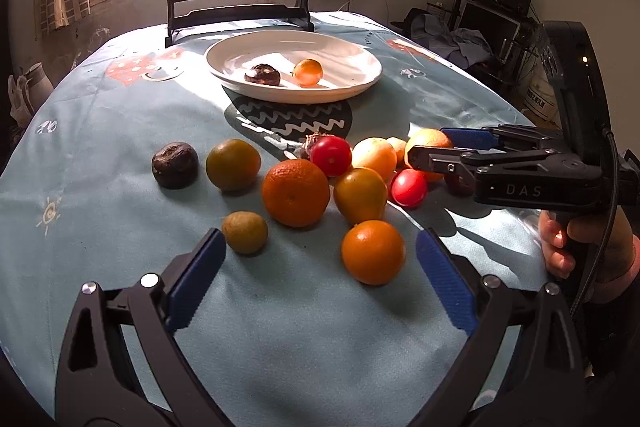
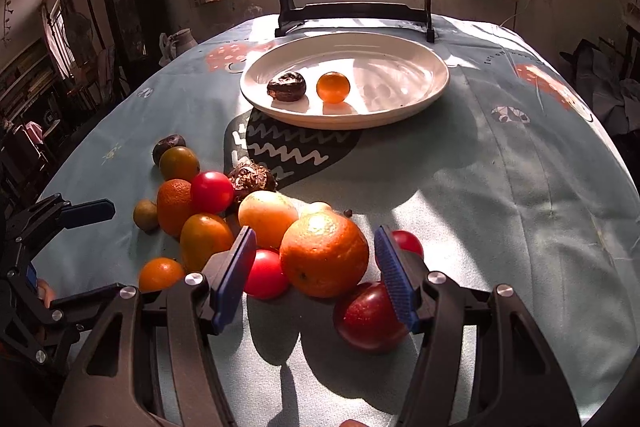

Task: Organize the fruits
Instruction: 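Grasp a large orange with the right tool while the left tool grasps another orange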

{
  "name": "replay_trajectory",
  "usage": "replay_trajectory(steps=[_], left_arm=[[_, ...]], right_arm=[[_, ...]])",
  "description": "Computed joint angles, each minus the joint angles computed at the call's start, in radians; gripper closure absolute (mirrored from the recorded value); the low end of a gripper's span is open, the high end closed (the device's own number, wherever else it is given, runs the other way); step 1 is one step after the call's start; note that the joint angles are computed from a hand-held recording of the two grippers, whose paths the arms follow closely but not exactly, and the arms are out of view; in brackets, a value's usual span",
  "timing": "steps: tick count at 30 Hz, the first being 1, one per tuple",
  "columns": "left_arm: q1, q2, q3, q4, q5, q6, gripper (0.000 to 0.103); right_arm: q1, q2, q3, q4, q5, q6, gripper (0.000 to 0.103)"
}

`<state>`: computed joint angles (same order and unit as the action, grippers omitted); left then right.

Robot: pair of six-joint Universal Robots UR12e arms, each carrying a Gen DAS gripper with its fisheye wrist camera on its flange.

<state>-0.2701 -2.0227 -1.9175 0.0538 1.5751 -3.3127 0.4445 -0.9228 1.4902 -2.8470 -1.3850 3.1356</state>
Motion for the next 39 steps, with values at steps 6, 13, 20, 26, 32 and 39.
replay_trajectory(steps=[6,13,20,26,32,39], left_arm=[[-0.002,-0.002,0.0,0.001,0.005,0.004,0.005],[0.008,0.0,0.0,-0.014,-0.059,0.017,0.006],[-0.014,-0.013,0.042,-0.114,-0.058,0.094,0.032],[-0.023,-0.027,0.077,-0.188,-0.045,0.101,0.055],[-0.018,-0.028,0.081,-0.213,-0.07,0.105,0.063],[0.012,-0.005,0.064,-0.172,-0.14,0.079,0.063]], right_arm=[[0.003,0.002,-0.007,0.018,-0.014,0.0,0.05],[-0.018,-0.004,0.023,-0.068,0.043,0.068,0.057],[-0.028,-0.013,0.053,-0.162,0.056,0.113,0.057],[-0.031,-0.014,0.058,-0.178,0.072,0.12,0.057],[-0.032,-0.014,0.061,-0.184,0.079,0.121,0.057],[-0.044,-0.011,0.045,-0.181,0.134,0.124,0.057]])
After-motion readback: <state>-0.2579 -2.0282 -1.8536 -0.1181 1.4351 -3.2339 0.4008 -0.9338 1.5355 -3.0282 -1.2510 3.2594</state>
